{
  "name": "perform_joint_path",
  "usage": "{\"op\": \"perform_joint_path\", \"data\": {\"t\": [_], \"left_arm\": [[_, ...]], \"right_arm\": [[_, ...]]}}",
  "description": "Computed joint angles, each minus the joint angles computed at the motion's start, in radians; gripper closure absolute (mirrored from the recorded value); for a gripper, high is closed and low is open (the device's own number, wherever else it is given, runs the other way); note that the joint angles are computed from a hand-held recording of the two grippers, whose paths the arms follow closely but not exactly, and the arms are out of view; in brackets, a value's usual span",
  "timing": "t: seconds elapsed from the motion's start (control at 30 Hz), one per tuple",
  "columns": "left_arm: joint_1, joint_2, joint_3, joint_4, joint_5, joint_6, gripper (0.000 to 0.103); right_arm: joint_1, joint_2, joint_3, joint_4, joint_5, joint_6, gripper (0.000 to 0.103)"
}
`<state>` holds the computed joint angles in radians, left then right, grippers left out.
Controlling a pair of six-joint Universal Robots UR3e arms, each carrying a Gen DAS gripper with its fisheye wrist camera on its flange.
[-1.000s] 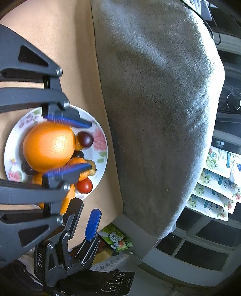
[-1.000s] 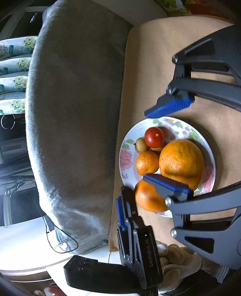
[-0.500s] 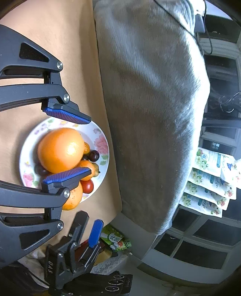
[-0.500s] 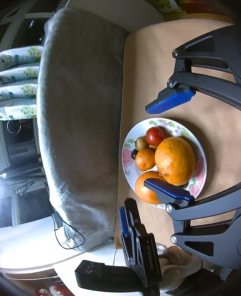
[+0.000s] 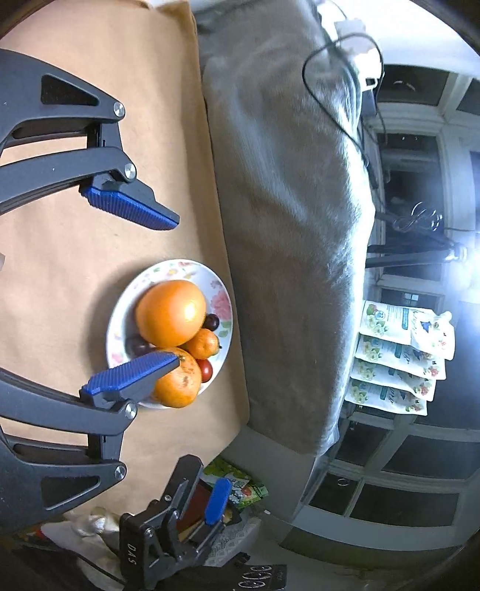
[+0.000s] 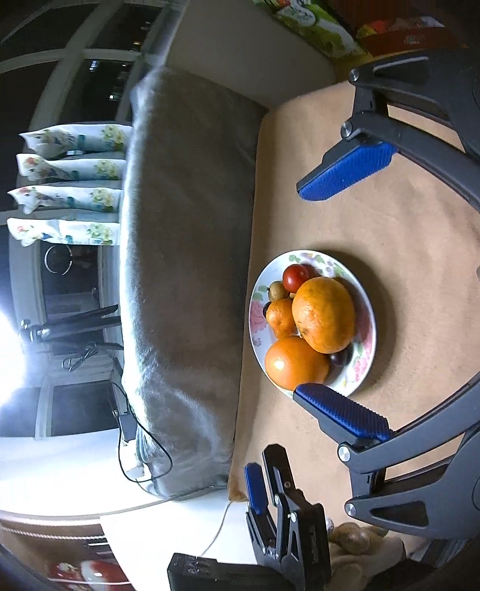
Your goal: Organize fruits
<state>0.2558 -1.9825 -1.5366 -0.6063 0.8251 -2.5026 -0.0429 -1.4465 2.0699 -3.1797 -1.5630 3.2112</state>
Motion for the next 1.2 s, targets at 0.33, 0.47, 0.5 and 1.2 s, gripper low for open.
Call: {"op": "perform_joint_path", "data": {"t": [0.33, 0.47, 0.5, 1.2], "left_arm": [[0.055, 0.139, -0.245, 0.185, 0.017, -0.01, 0.023], [0.072, 0.181, -0.322, 0.281, 0.013, -0.029, 0.022], [0.077, 0.189, -0.332, 0.29, 0.007, -0.031, 0.021], [0.12, 0.281, -0.413, 0.257, -0.029, -0.013, 0.02]], "right_arm": [[0.04, -0.068, 0.093, -0.05, -0.069, 0.081, 0.0], [0.046, -0.08, 0.124, -0.078, -0.087, 0.114, 0.0], [0.047, -0.082, 0.128, -0.08, -0.088, 0.122, 0.0], [0.108, -0.082, 0.129, -0.07, -0.159, 0.158, 0.0]]}}
